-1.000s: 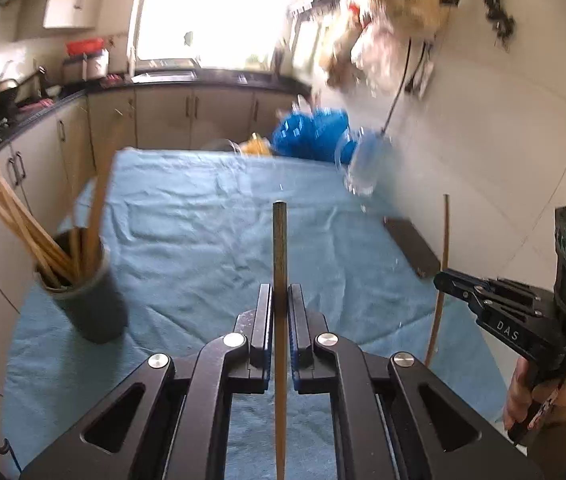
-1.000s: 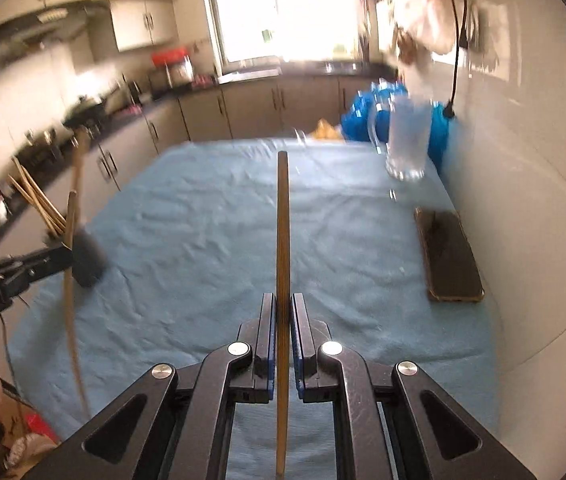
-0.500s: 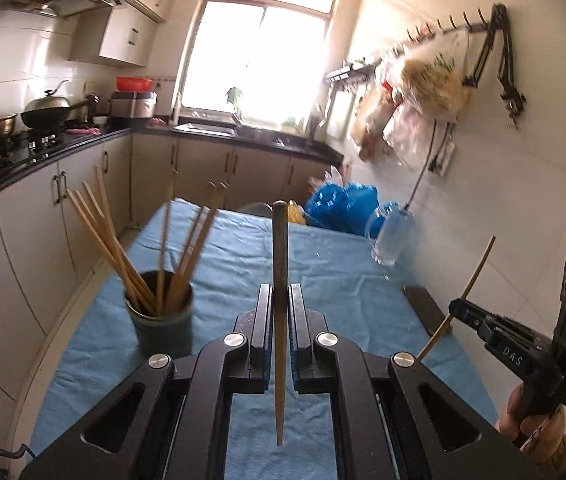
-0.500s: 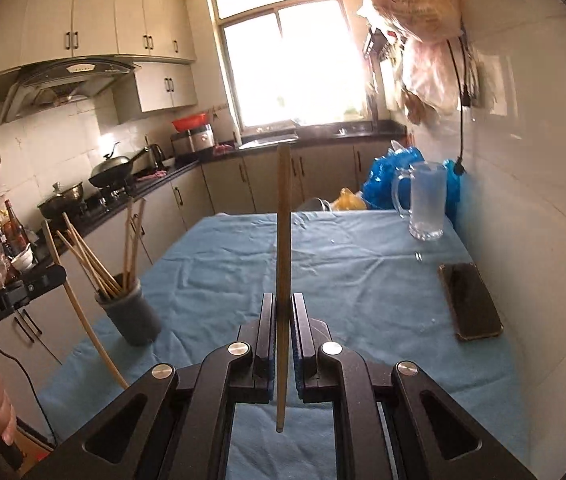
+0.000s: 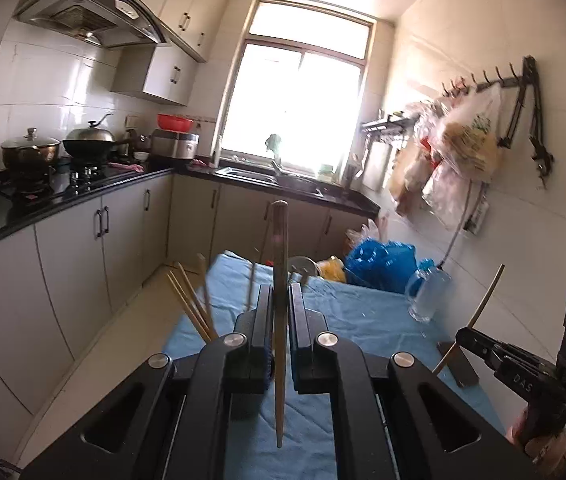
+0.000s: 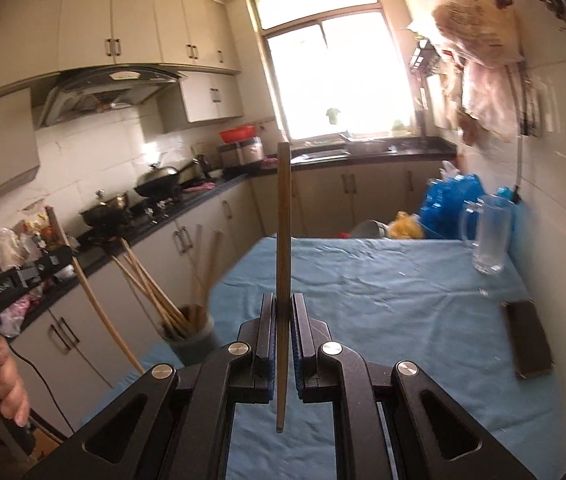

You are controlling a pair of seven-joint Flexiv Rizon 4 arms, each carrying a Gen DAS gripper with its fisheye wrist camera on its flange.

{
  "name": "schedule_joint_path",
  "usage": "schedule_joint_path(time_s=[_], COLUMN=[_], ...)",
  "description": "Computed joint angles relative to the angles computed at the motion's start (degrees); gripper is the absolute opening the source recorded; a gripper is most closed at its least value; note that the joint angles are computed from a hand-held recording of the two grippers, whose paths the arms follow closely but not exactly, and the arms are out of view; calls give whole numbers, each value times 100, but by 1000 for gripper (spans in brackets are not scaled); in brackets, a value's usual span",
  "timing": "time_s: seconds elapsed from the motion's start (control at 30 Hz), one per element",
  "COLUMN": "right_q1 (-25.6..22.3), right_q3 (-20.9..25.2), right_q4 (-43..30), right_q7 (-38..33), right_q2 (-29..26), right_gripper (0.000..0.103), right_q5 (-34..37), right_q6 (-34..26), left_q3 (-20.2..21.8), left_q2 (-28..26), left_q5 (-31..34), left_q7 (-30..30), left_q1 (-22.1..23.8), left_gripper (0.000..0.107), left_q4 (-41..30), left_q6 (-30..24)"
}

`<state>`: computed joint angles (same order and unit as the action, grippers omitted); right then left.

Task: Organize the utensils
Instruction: 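Lift both chopsticks off the cloth and carry them to the black holder, then lower both chopsticks into the holder and open both grippers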

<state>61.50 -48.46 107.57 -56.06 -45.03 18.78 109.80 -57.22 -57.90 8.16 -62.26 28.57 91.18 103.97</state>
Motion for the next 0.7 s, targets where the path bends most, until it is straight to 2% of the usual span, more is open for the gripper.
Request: schedule_joint_path(time_s=[0.23, 0.5, 0.7], right_q1=[-530, -1152, -1463], right_q3=[357, 732, 848], right_q4=[-1105, -2445, -3054], right_q7=[93, 520, 941], right_q2=[-299, -792, -1134], right_gripper=[8, 8, 8], right_q5=[-402, -847, -1478], right_q6=[-197, -485, -948], left_q3=[73, -23, 518], left_q2=[-180, -600, -658], left_q5=[-65, -478, -1100], left_q7=[66, 652, 1066], left_q1=[-238, -637, -1135], left_gripper=[6, 6, 6], left_q4=[-708, -1684, -2190], left_q6=[-8, -550, -1008])
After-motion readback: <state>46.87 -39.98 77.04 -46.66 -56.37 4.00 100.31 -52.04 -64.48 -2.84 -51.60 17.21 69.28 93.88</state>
